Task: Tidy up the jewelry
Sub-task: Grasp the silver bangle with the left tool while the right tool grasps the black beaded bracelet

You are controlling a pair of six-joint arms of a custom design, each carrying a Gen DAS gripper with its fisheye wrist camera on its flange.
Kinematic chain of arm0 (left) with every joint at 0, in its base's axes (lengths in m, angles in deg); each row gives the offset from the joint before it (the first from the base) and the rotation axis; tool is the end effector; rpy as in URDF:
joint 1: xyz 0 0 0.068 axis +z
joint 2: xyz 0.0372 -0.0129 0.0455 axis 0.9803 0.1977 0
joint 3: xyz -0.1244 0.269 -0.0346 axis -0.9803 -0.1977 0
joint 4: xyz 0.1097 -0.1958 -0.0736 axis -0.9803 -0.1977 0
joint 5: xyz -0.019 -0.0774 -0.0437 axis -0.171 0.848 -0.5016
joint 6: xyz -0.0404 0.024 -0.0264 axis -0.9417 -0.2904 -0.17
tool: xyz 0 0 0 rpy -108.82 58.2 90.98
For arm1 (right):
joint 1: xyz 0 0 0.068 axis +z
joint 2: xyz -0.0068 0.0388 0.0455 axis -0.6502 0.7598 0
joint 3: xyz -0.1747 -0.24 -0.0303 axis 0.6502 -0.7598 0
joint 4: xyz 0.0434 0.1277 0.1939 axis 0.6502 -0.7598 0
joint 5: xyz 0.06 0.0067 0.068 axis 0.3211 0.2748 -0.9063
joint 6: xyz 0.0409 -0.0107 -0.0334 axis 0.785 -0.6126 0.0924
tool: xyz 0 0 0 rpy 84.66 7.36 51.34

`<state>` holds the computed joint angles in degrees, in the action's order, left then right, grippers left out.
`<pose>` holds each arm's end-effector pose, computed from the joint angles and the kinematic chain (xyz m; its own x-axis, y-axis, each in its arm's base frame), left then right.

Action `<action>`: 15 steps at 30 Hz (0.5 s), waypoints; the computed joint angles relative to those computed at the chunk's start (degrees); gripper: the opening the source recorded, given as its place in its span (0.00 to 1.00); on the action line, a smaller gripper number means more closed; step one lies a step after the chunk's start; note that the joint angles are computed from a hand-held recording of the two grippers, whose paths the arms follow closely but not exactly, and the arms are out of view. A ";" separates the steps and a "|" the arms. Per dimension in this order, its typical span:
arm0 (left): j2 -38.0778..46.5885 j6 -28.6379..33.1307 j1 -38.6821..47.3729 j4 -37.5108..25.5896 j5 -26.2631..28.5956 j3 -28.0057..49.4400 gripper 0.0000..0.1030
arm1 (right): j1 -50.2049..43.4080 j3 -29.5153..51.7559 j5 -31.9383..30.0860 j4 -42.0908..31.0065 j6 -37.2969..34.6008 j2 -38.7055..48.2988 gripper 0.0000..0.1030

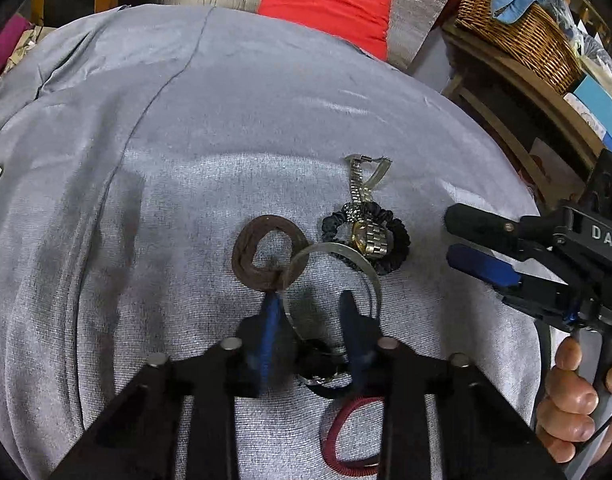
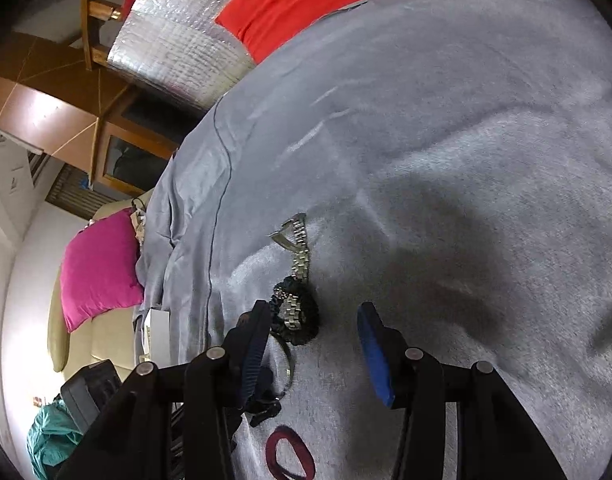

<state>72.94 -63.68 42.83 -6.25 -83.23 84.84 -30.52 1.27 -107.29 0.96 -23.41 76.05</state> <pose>0.1563 -0.1090 0.2622 -0.8516 -0.0857 -0.5172 0.0734 0.9573 -0.2795 0.2014 0.0537 0.2465 -0.8793 0.3459 -0.3274 0.0324 0.7292 0.6836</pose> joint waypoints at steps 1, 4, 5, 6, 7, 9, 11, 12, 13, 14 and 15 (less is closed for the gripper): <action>-0.33 0.24 0.33 0.24 1.25 -0.05 0.11 | 0.56 0.03 0.34 0.35 0.00 0.23 0.48; -2.06 1.06 0.20 0.43 2.06 -0.14 0.08 | 2.78 0.40 1.56 1.44 0.61 1.39 0.48; -2.66 1.29 -0.12 0.34 1.77 -0.27 0.08 | 3.65 0.55 2.31 1.72 0.87 1.88 0.44; -3.36 1.71 -0.60 0.36 1.64 -0.24 0.08 | 4.82 0.88 3.31 1.95 0.95 2.81 0.42; -3.84 2.02 -0.58 0.24 1.83 -0.25 0.08 | 5.41 1.00 3.89 2.21 1.05 3.49 0.40; -4.47 2.47 -0.94 -0.48 1.30 -0.17 0.08 | 7.49 1.32 6.08 2.51 1.54 5.30 0.34; -4.75 3.00 -0.37 -1.67 0.82 0.08 0.08 | 9.18 1.54 8.59 2.43 1.68 6.16 0.15; -5.37 3.27 0.31 -2.49 0.86 0.03 0.08 | 10.04 1.67 10.16 2.27 1.73 6.21 0.11; -5.73 3.85 1.31 -3.02 1.53 0.06 0.08 | 10.80 1.83 11.51 1.95 1.71 6.00 0.10; -5.83 4.36 2.21 -3.50 2.18 0.27 0.08 | 11.39 1.83 12.70 1.79 2.08 5.36 0.10; -6.00 4.71 2.85 -4.11 2.51 0.52 0.08 | 11.74 1.71 13.49 1.82 2.57 4.42 0.09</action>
<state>66.94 -58.98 45.68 -10.36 -80.72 85.37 -18.78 2.98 -93.80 2.78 -20.83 80.47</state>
